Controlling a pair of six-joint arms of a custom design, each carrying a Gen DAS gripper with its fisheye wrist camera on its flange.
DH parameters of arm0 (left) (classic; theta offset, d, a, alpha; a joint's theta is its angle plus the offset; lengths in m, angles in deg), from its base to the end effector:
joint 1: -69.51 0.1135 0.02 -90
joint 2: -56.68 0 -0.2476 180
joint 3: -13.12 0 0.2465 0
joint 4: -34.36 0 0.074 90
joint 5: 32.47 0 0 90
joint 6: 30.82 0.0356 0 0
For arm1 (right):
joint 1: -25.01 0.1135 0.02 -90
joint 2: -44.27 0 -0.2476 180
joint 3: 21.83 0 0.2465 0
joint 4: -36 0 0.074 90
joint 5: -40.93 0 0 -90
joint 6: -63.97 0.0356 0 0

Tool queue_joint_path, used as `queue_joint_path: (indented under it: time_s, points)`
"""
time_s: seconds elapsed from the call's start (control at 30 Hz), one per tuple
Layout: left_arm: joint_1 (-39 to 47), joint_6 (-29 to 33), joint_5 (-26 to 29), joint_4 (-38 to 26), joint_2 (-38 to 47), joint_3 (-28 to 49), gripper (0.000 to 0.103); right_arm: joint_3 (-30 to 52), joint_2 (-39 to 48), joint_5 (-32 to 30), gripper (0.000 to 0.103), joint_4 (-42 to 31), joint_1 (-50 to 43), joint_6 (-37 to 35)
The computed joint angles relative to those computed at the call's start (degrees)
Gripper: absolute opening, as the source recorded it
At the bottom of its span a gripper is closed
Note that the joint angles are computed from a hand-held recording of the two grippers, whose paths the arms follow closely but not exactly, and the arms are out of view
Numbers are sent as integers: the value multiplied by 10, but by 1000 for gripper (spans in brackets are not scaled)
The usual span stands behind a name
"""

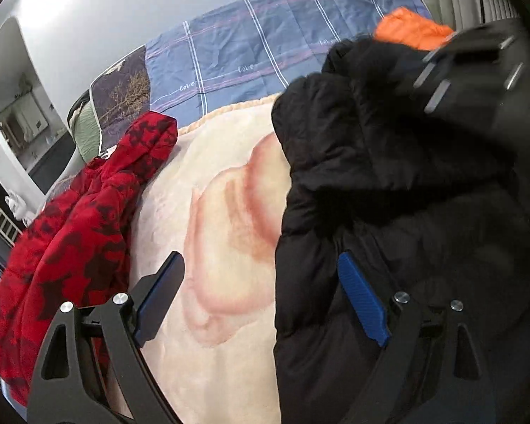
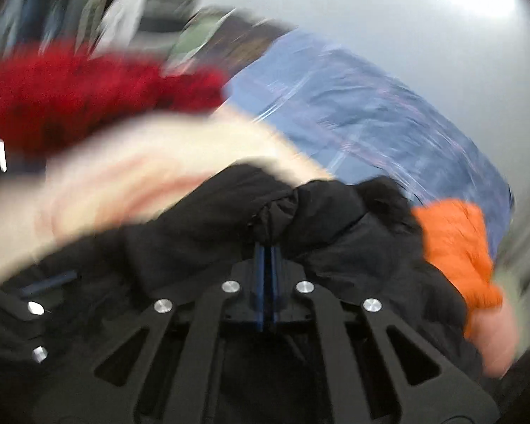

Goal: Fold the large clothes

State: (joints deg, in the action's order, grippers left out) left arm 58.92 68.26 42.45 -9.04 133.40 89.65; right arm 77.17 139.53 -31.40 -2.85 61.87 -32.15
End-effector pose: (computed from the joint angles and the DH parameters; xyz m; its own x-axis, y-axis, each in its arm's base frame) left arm 0.2849 -0.0438 0.2789 -0.6705 0.2804 -0.6869 0.0993 0.9514 0.2914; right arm 0.3081 0.2175 0.3141 -0.4178 -0.4402 -0.7948 -0.4198 0.8693 -0.2608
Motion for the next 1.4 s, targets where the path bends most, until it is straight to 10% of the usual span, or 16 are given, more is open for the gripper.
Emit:
queue_joint_path:
  time_s: [0.17,0.23,0.27,0.53,0.77,0.9,1.0,1.03,1.07,1.1,1.27,1.4]
  points:
    - [-32,7,17,11,-24,-3,89,-84,-187,-179,18,-29,-235,146]
    - [-55,10,-11,7,-3,12,89,-106,-218,-244,86,-76,-357,185]
    - [-59,9,-14,2,11,21,89,-129,-233,-281,87,-90,-420,196]
    - [-90,-9,-34,-42,97,90,89,-160,-163,-517,87,-186,-622,122]
    - [-56,-61,90,-80,135,201,95,-149,-134,-482,87,-149,-576,120]
    - [-48,-73,64,-111,261,328,102,-128,-122,-423,36,-134,-530,97]
    - [-34,-95,80,-166,369,446,102,-121,-112,-367,17,-118,-486,91]
    - [-27,-114,93,-163,388,461,87,-128,-120,-367,15,-118,-488,84]
    - [-20,-130,111,-163,394,468,40,-126,-119,-365,14,-113,-484,83]
    - [-11,-153,130,-175,401,482,19,-126,-122,-368,12,-106,-482,82]
    - [27,-158,89,-119,347,421,14,-125,-133,-366,12,-33,-439,87]
    - [38,-123,61,-136,369,426,36,-23,-9,-176,30,-82,-353,65]
